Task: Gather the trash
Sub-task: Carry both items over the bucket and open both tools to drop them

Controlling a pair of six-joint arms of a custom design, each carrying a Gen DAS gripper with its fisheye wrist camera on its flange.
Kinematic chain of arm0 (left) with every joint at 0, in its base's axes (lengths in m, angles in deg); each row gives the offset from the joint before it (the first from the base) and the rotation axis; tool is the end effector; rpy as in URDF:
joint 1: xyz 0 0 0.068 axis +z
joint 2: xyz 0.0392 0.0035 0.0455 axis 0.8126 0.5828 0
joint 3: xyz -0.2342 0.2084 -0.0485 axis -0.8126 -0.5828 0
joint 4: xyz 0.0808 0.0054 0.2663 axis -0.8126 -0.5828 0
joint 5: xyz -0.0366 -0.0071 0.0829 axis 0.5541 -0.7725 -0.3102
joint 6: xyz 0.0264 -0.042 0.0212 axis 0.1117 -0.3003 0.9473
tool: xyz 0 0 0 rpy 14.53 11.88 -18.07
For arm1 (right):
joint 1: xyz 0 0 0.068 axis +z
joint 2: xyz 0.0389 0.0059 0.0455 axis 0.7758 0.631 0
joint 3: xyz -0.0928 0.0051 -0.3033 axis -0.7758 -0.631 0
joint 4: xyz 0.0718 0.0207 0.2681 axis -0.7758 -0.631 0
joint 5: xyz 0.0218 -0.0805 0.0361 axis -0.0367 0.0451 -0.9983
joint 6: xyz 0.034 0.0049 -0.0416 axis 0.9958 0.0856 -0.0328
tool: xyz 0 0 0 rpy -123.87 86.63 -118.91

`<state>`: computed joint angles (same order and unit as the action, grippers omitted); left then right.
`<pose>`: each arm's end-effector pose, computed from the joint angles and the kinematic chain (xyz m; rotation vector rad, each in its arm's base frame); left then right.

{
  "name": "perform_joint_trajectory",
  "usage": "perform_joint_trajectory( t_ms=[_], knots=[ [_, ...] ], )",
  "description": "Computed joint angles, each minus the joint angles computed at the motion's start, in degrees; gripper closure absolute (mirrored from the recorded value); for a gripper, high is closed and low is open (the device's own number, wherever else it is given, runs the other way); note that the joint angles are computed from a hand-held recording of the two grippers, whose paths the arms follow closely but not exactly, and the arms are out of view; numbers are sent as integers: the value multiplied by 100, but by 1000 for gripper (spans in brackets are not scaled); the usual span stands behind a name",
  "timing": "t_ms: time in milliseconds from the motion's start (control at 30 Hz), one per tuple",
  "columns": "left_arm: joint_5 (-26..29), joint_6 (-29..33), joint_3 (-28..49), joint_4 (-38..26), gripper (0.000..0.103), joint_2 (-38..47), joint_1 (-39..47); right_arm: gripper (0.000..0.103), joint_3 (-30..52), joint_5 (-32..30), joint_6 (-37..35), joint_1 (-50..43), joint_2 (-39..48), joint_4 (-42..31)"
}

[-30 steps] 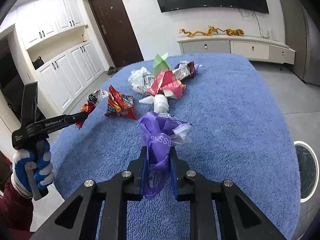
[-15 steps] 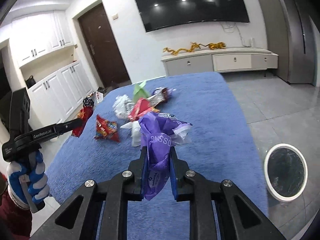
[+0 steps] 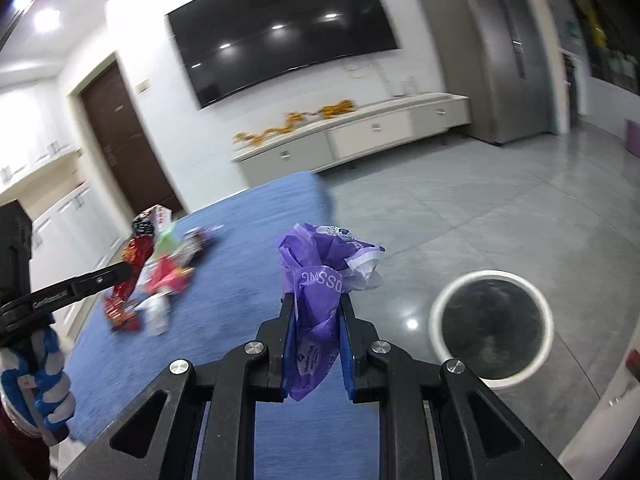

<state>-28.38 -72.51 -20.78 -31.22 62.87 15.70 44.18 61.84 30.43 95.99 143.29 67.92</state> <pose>0.1532 -0.1044 0.2779 -0.1710 2.2489 -0.2298 0.1713 0.1667 0.2607 -0.3300 2.2042 0.5747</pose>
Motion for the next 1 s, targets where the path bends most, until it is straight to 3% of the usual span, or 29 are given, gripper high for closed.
perform_joint_trajectory(
  t_ms=[133, 233, 467, 833, 933, 1000],
  knots=[
    [596, 440, 830, 816, 95, 1750, 30, 85, -76, -496, -357, -1160, 135, -58],
    [1018, 732, 1767, 1068, 95, 3118, 44, 85, 1, -806, -715, -1914, 627, -17],
    [1910, 1031, 4305, 569, 95, 5875, 129, 85, 325, -1674, -1347, -3327, 1954, 99],
    [2636, 954, 7041, -550, 93, 8245, 263, 82, 840, -2003, -1678, -4041, 3456, 420],
    [2848, 940, 7529, -755, 91, 8621, 324, 64, 1080, -1986, -1731, -4101, 3857, 455],
    [3013, 891, 7794, -833, 90, 8826, 347, 61, 1141, -1925, -1737, -4097, 4022, 505]
  ],
)
